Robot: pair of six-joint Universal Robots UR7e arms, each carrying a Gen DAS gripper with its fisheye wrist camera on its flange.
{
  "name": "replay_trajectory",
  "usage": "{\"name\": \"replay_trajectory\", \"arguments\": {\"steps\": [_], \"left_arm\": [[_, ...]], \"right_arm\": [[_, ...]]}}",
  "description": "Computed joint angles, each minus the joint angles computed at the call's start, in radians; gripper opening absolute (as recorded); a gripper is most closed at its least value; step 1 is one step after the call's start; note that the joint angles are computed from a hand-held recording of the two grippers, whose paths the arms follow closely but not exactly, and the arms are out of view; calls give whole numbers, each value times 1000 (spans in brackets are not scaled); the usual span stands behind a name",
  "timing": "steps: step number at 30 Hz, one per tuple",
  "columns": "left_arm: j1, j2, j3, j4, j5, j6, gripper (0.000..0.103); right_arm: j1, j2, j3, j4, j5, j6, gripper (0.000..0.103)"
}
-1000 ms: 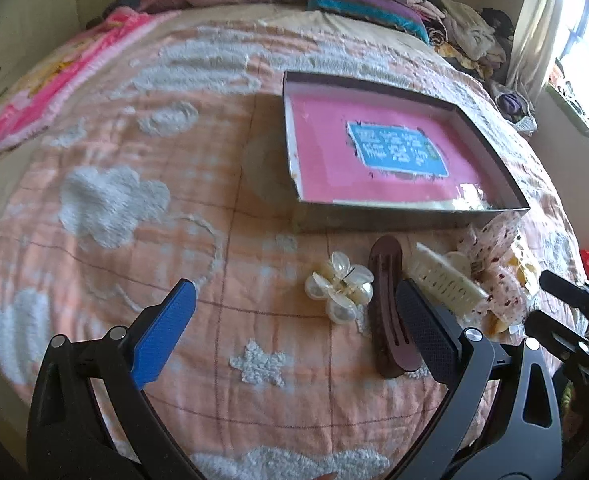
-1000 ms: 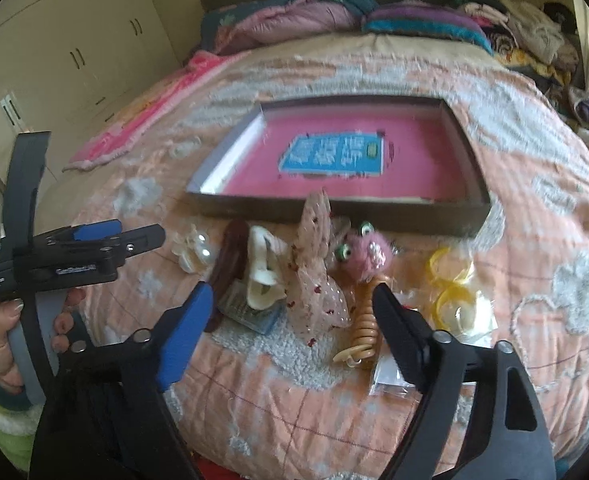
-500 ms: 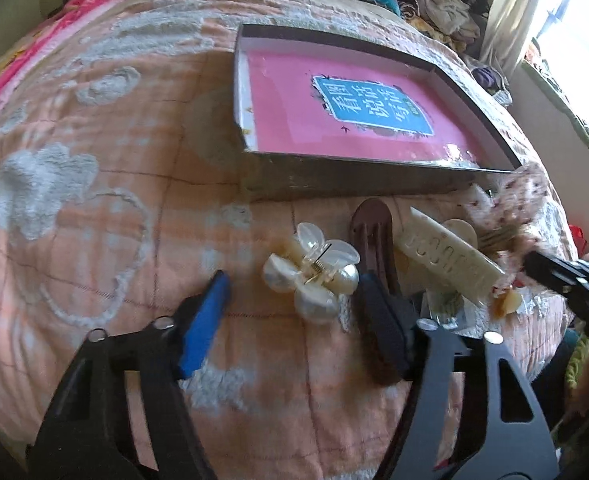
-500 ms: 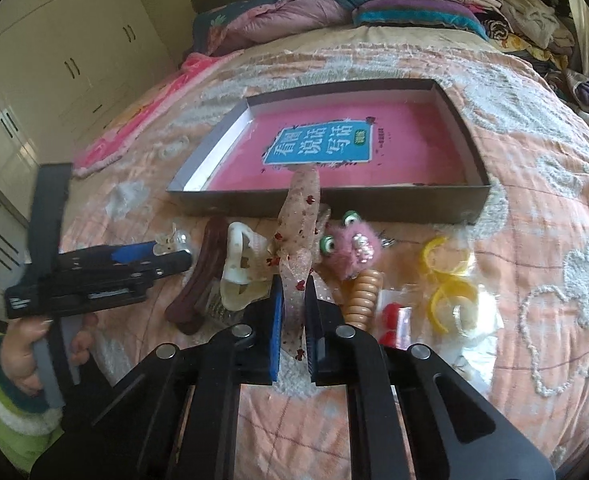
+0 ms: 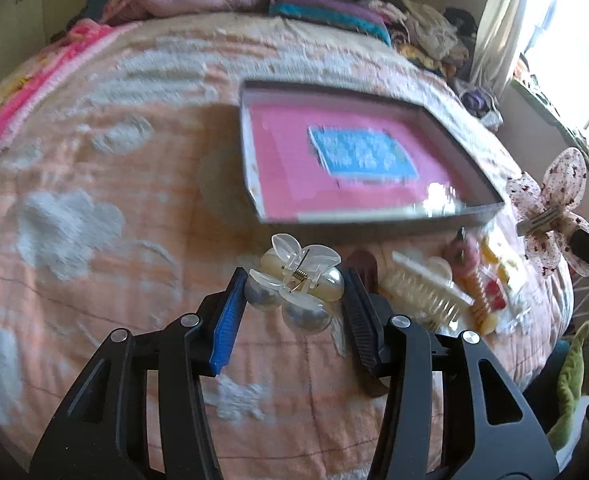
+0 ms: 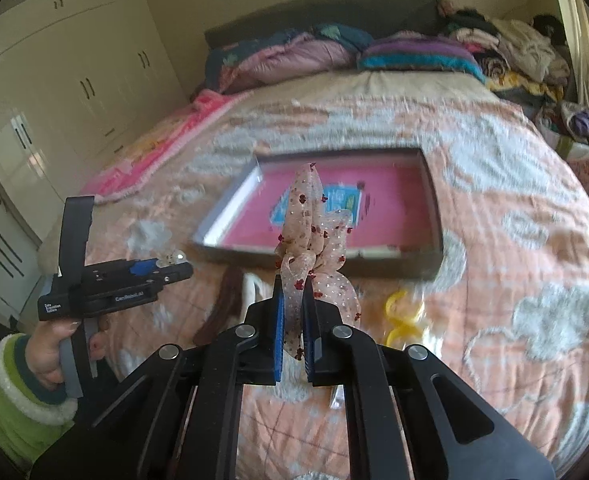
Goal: Organize jewelry
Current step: 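Carry the flower clip and lace bow into the grey box and open both tools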
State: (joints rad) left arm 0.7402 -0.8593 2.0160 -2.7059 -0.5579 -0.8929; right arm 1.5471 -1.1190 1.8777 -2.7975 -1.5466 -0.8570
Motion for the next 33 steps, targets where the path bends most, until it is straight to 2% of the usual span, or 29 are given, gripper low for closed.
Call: {"name": "replay_trajectory", "arguments": {"steps": [4, 9, 17, 24, 28, 33], "left_arm": [[-14, -33, -23, 45, 53, 7, 40], [-10, -33, -82, 26, 107, 86, 40], [22, 35, -201, -64, 100, 236, 40], [52, 123, -324, -66, 61, 324, 40], [77, 161, -364, -39, 51, 324, 40], [98, 184, -376, -8, 34, 307, 40]], "right_arm": [[18, -5, -35, -7, 44, 1, 7], [33, 10, -94, -22, 75, 14, 7], [39, 65, -201, -34, 79, 51, 7], [29, 141, -279, -14, 34, 103, 7], [24, 183, -307, 6, -2, 122, 7], [25, 230, -314, -25, -69, 100, 7]]}}
